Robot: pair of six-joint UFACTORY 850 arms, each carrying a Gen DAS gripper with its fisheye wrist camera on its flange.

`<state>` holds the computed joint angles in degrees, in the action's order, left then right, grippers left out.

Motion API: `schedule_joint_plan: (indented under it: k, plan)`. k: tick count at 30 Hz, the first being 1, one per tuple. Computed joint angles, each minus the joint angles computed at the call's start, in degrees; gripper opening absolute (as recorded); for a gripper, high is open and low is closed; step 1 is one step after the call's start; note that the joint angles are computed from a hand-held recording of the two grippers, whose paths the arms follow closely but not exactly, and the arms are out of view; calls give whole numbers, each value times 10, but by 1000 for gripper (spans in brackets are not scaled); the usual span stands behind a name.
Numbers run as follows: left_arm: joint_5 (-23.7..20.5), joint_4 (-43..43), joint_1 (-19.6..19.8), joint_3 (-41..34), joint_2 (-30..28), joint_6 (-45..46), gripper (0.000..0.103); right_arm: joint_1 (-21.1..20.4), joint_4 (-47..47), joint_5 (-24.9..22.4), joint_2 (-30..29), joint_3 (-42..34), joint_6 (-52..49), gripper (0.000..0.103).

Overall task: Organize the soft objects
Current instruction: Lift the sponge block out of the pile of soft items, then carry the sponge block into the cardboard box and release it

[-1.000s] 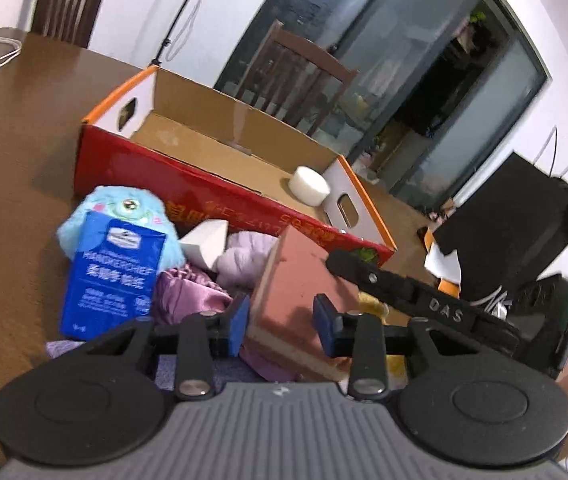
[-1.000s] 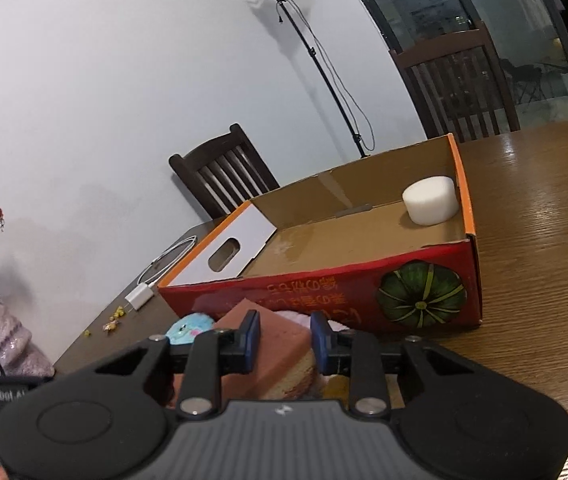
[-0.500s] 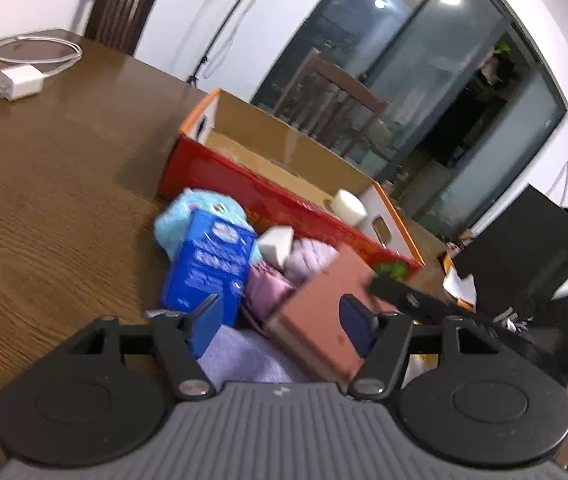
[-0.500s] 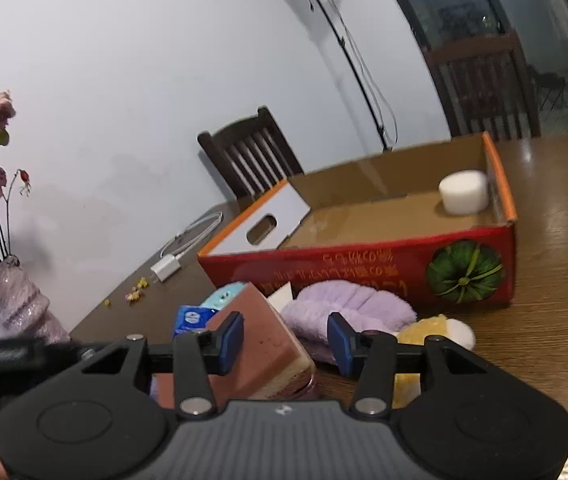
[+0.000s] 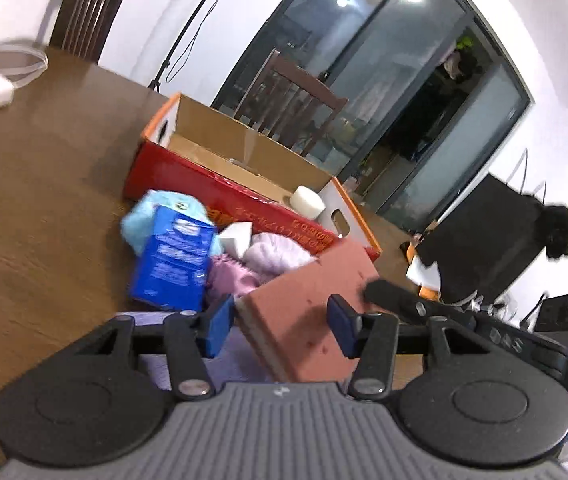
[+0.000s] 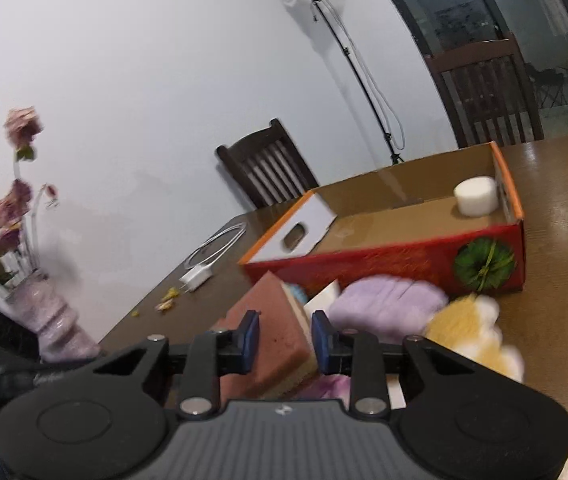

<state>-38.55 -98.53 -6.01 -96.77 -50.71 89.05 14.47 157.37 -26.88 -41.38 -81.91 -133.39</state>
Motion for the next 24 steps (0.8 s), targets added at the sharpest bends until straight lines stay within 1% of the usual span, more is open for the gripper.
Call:
schedule_joint_plan:
  k: [2, 4, 6, 7, 8, 9, 11, 12, 13, 15, 16, 17, 18, 20, 21, 22, 23, 24]
  plan:
    - [-15, 60, 13, 17, 15, -12, 52, 17, 8, 7, 19, 27, -14, 30]
    - [-24, 89, 24, 46, 31, -9, 52, 35, 22, 12, 38, 63, -14, 33]
    - [-30, 99, 32, 83, 50, 10, 52, 50, 1, 5, 53, 99, 24, 38]
    - [-36, 106, 35, 95, 55, 13, 52, 56, -14, 5, 58, 113, 45, 43]
    - [-46, 116, 38, 102, 56, 11, 52, 61, -29, 9, 63, 124, 67, 48]
    - [-51, 119, 39, 107, 55, 11, 53, 69, -37, 16, 68, 136, 82, 50]
    - [-46, 119, 38, 117, 56, 14, 56, 80, -10, 19, 76, 155, 66, 50]
    - [-42, 128, 37, 118, 55, 14, 57, 84, 3, 12, 82, 167, 59, 50]
    - [-41, 136, 37, 120, 56, 13, 61, 86, 20, 7, 87, 175, 54, 50]
    - [-52, 138, 44, 129, 59, 19, 66, 90, 69, 6, 98, 191, 19, 53]
    - [-56, 139, 47, 132, 60, 19, 70, 92, 98, 4, 103, 199, 0, 57]
    - [-57, 138, 49, 135, 61, 19, 71, 93, 124, 0, 106, 204, -14, 61]
    - [-58, 138, 51, 138, 62, 18, 71, 93, 146, -4, 108, 209, -23, 61]
    - [-61, 128, 54, 145, 62, 27, 72, 90, 154, -14, 106, 210, -20, 60]
    - [-62, 125, 54, 146, 61, 27, 71, 88, 150, -20, 102, 208, -13, 59]
    - [-63, 125, 53, 147, 59, 27, 66, 86, 140, -22, 96, 204, -5, 59]
    - [-69, 123, 52, 145, 55, 29, 49, 83, 132, -18, 88, 196, 1, 54]
    - [-74, 131, 51, 140, 51, 22, 47, 82, 135, -5, 80, 185, 4, 47]
